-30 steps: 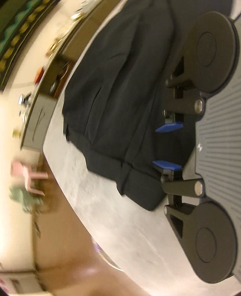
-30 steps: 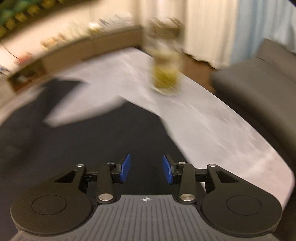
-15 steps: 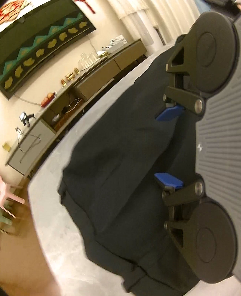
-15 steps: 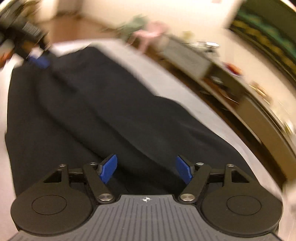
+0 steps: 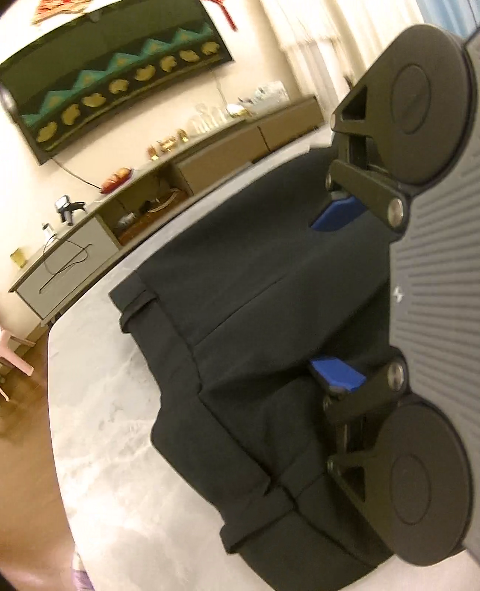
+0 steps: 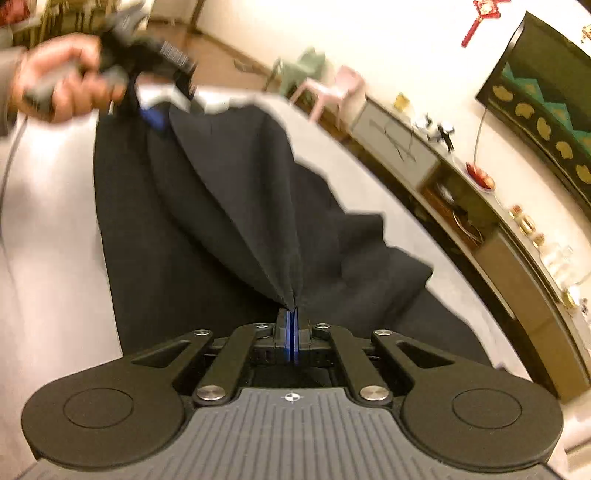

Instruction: Fold clothes

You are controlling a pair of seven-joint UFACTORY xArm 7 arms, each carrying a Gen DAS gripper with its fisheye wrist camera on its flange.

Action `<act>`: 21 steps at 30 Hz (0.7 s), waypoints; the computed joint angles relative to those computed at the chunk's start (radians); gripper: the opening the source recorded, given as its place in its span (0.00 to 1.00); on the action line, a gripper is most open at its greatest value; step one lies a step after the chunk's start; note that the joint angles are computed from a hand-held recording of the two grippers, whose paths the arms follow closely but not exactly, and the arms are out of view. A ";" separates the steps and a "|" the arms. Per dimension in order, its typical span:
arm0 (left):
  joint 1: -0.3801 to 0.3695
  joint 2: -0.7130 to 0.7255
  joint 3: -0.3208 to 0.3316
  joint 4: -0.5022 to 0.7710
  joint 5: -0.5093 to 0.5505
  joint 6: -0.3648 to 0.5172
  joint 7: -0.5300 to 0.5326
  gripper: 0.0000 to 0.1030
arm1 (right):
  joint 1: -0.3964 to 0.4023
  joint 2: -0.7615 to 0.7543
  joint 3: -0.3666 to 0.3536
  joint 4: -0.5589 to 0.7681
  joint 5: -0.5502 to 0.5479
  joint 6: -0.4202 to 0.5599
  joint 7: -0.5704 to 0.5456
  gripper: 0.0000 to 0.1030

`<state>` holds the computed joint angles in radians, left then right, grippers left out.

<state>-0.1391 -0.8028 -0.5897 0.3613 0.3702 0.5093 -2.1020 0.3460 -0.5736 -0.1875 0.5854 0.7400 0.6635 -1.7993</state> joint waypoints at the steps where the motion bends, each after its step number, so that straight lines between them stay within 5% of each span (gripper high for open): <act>1: 0.017 0.031 -0.017 0.028 0.011 0.027 0.009 0.30 | 0.003 -0.009 0.009 -0.023 0.010 -0.024 -0.001 0.00; 2: 0.018 0.039 -0.016 0.028 0.020 0.028 0.013 0.01 | 0.008 -0.017 0.017 -0.046 0.019 -0.048 -0.001 0.00; 6: -0.059 -0.177 -0.065 -0.021 0.021 0.124 -0.074 0.00 | -0.021 -0.039 -0.010 -0.034 0.027 0.022 0.147 0.01; 8: -0.131 -0.308 -0.096 -0.027 -0.003 0.228 -0.105 0.00 | -0.063 0.006 -0.049 0.044 0.028 0.118 0.266 0.13; 10: -0.188 -0.368 -0.107 -0.057 -0.040 0.276 -0.133 0.00 | -0.102 0.119 -0.119 0.168 0.063 0.188 0.375 0.53; 12: -0.203 -0.353 -0.095 -0.082 -0.063 0.259 -0.145 0.00 | -0.179 0.233 -0.118 0.254 0.119 0.148 0.473 0.70; 15: -0.173 -0.274 -0.072 -0.085 -0.060 0.198 -0.131 0.00 | -0.271 0.460 -0.089 0.421 0.152 -0.010 0.752 0.71; 21: -0.191 -0.201 -0.050 -0.072 -0.065 0.213 -0.099 0.01 | -0.354 0.837 -0.041 0.757 0.164 -0.154 1.001 0.82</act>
